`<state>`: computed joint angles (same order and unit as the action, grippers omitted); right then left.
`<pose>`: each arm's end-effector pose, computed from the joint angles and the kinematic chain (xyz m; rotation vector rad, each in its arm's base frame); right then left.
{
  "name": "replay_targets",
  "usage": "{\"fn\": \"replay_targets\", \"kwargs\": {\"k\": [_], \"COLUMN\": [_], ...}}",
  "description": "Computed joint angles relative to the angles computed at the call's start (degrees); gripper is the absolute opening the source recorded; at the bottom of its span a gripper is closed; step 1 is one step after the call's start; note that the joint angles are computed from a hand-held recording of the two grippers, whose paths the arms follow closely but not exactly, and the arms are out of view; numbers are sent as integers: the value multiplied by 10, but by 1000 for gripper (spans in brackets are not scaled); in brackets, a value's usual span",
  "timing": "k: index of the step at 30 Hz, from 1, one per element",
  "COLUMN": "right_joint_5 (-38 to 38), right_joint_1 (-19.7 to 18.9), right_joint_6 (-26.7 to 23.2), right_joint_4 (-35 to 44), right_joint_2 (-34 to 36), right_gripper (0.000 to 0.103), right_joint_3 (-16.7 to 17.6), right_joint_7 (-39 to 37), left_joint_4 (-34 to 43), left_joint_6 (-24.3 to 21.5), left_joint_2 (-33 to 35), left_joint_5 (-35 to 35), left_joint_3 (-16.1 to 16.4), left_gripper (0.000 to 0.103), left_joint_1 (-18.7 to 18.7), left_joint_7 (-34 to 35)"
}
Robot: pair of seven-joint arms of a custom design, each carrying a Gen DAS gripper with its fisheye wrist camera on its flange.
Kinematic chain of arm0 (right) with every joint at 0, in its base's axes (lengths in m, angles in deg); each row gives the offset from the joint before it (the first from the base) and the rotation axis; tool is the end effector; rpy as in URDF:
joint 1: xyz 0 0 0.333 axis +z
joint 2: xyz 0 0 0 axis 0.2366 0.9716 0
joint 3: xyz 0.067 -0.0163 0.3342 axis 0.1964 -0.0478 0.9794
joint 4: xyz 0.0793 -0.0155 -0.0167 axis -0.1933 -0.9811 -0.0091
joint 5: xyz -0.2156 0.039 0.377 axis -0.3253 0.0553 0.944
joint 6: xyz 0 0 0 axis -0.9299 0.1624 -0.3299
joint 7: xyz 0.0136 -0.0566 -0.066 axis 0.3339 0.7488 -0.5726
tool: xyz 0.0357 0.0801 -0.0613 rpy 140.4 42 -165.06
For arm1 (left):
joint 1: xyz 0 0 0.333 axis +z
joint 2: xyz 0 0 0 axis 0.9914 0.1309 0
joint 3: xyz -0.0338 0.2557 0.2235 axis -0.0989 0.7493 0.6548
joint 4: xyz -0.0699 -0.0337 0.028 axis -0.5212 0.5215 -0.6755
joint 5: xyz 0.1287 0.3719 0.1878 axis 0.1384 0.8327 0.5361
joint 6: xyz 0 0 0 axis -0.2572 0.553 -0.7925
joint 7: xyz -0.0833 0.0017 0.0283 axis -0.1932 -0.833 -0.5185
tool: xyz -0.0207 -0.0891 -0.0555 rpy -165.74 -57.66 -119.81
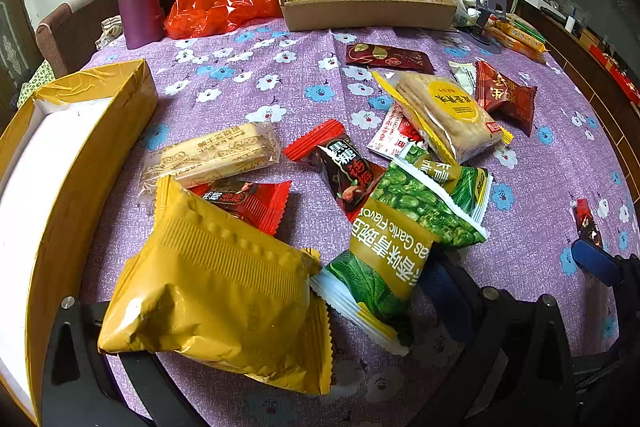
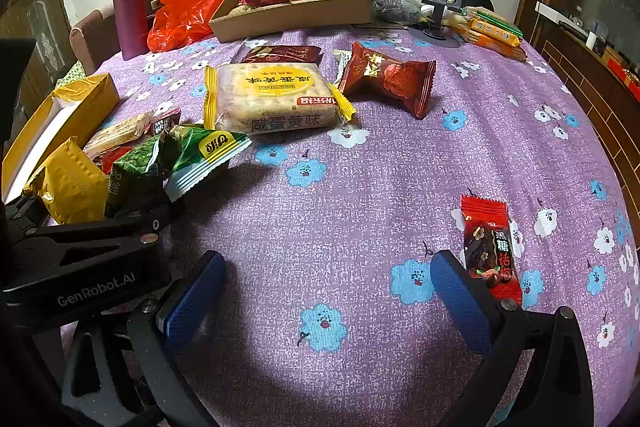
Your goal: Organize snacks
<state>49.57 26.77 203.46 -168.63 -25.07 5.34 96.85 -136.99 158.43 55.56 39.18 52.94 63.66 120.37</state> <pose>0.4838 0.2045 0.4482 -1.6197 2.0874 -0.6861 0.5513 -0.3273 0.4275 -1.5544 2.1921 -0.7101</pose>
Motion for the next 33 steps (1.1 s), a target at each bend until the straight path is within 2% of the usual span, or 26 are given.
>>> {"fn": "replay_targets", "kwargs": {"k": [3,5,8,11,13,16,19,21,22,24,27,29,30,31,33], "right_joint_5": [0,0,0,2,7,33,59,70,75,82,87,74,72,75,56], "right_joint_1": [0,0,-1,-1,0,8,14,16,16,15,13,7,7,8,-6], "right_joint_6": [-1,-1,-1,1,1,-10,-12,-5,0,6,3,-5,-8,-7,1], "right_joint_4": [0,-2,-3,-7,-7,0,-1,-4,-7,-11,-14,-23,-29,-38,-62], "right_joint_2": [0,-2,-3,-6,-6,-3,-5,-7,-9,-12,-16,-32,-43,-59,-113], "right_gripper": [103,103,103,103,103,103,103,103,103,103,103,92,76,68,67], "right_joint_3": [0,0,1,0,0,-4,-10,-14,-16,-15,-11,-2,0,0,14], "right_joint_7": [0,0,0,-1,-6,-29,-59,-82,-94,-104,-112,-98,-95,-94,-59], "left_joint_4": [-2,-6,-2,4,11,8,3,-14,-30,-69,-126,-164,-182,-201,-225], "left_joint_6": [1,4,-6,-25,-41,-38,-45,-42,-31,4,77,129,153,179,208], "left_joint_2": [-1,-4,-4,-4,-2,-3,-11,-27,-43,-82,-150,-207,-235,-271,-326], "left_joint_5": [-14,-76,-135,-141,-119,-123,-141,-175,-228,-282,-313,-351,-362,-363,-373], "left_joint_3": [-4,-21,-24,-21,-16,-16,-18,-23,-29,-32,-33,-19,-14,-20,-15], "left_gripper": [103,103,103,103,103,103,103,97,96,95,95,95,96,96,96], "left_joint_1": [3,22,25,19,12,12,16,21,27,29,29,16,13,24,29], "left_joint_7": [19,95,156,167,153,157,172,187,221,251,268,295,304,301,301]}}
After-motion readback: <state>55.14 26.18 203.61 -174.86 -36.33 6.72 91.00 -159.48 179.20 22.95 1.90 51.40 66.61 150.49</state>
